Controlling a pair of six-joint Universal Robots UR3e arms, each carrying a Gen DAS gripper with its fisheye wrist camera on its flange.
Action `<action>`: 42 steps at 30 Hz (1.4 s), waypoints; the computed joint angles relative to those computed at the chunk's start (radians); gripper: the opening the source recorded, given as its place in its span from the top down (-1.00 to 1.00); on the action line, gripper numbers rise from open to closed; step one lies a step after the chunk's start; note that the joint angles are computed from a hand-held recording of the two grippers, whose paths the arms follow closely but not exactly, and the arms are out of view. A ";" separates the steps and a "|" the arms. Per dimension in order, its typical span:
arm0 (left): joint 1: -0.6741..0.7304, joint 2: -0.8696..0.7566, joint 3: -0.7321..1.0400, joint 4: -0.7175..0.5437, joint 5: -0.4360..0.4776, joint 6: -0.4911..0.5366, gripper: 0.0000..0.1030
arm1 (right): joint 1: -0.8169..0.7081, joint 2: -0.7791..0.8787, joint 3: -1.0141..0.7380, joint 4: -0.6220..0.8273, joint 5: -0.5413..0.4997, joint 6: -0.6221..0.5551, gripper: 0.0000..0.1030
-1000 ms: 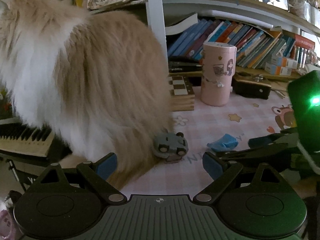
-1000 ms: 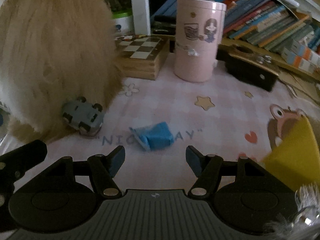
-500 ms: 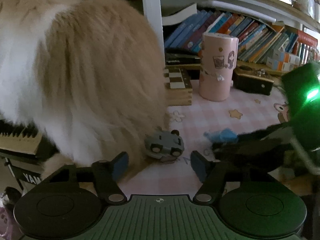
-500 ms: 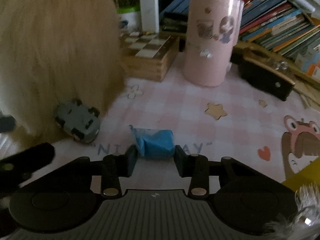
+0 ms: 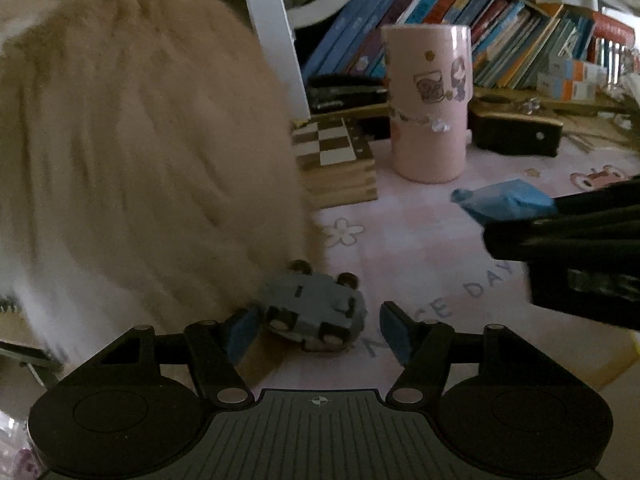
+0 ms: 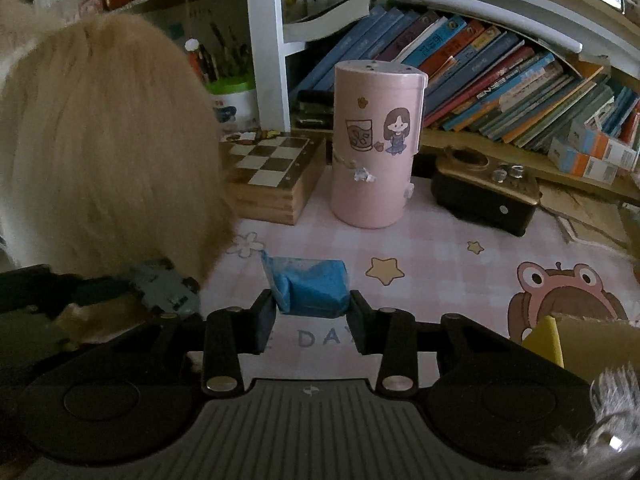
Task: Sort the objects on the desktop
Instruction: 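Close the left gripper on the grey toy car, then carry the toy car and blue item toward the yellow box with both tools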
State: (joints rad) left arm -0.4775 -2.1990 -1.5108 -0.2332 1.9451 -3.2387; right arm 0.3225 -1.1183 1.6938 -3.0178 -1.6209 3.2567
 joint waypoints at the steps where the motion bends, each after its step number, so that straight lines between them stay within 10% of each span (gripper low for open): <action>1: 0.002 -0.015 0.019 -0.010 0.004 -0.001 -0.30 | 0.001 -0.009 0.007 0.004 0.004 0.006 0.30; 16: 0.001 -0.073 0.056 0.014 -0.004 0.031 -0.19 | -0.010 -0.041 0.050 -0.001 0.026 0.021 0.30; 42: -0.023 0.513 -0.610 0.172 -0.104 -0.077 -0.19 | 0.143 -0.305 0.336 -0.004 -0.063 0.100 0.30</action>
State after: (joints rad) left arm -0.5005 -1.6856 -2.1211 -0.0615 1.8408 -3.3154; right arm 0.4654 -1.4229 2.0302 -3.0222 -1.6843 3.3569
